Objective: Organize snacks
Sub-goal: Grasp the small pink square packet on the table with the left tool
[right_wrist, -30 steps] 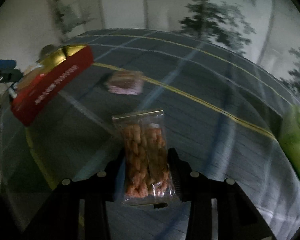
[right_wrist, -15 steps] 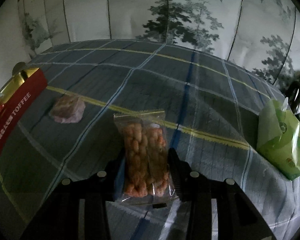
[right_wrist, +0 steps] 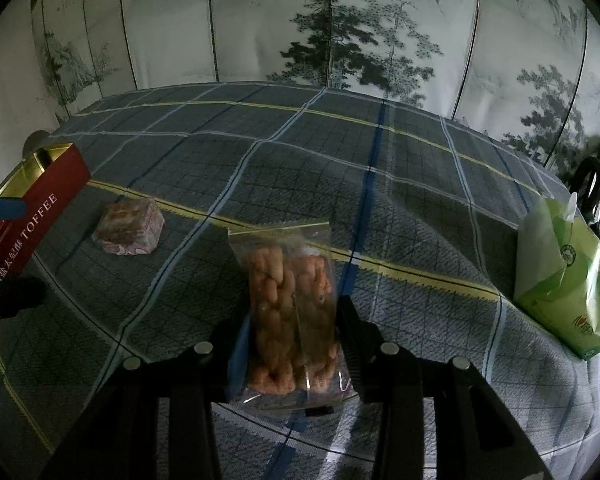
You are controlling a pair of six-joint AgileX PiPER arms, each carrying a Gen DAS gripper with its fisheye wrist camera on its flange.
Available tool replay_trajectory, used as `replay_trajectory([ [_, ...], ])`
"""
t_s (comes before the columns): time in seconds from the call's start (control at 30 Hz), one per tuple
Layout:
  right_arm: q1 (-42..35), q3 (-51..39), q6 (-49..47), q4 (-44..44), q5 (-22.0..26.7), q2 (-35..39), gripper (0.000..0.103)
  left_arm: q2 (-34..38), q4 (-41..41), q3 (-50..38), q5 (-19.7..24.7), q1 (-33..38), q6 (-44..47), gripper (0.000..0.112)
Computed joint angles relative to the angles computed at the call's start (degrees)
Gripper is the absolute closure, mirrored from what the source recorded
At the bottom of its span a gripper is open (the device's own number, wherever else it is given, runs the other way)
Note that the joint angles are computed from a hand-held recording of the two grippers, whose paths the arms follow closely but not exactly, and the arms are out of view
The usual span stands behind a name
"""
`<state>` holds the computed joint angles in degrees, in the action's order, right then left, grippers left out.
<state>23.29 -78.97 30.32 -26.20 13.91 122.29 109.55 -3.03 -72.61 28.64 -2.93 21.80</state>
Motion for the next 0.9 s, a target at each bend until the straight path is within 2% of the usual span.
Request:
replay_trajectory([
  [0.23, 0.0, 0.0, 0.1, -0.2, 0.0, 0.0, 0.062, 3.9, -0.4, -5.5, 0.5, -1.8, 4.1, 0.024],
  [0.67, 0.1, -0.5, -0.5, 0.8, -0.1, 0.4, 0.062, 13.8, -3.2, -20.1, 9.2, -0.9, 4.8, 0.027],
  [0.8, 0.1, -0.5, -0.7, 0.9, -0.1, 0.4, 0.062, 15.4, -3.9, -22.1, 10.3, -1.0, 5.4, 0.032],
  [0.9, 0.0, -0.4, -0.9, 1.1, -0.2, 0.4, 0.062, 16.5, -4.6, -23.4, 11.3, -1.2, 5.8, 0.045],
])
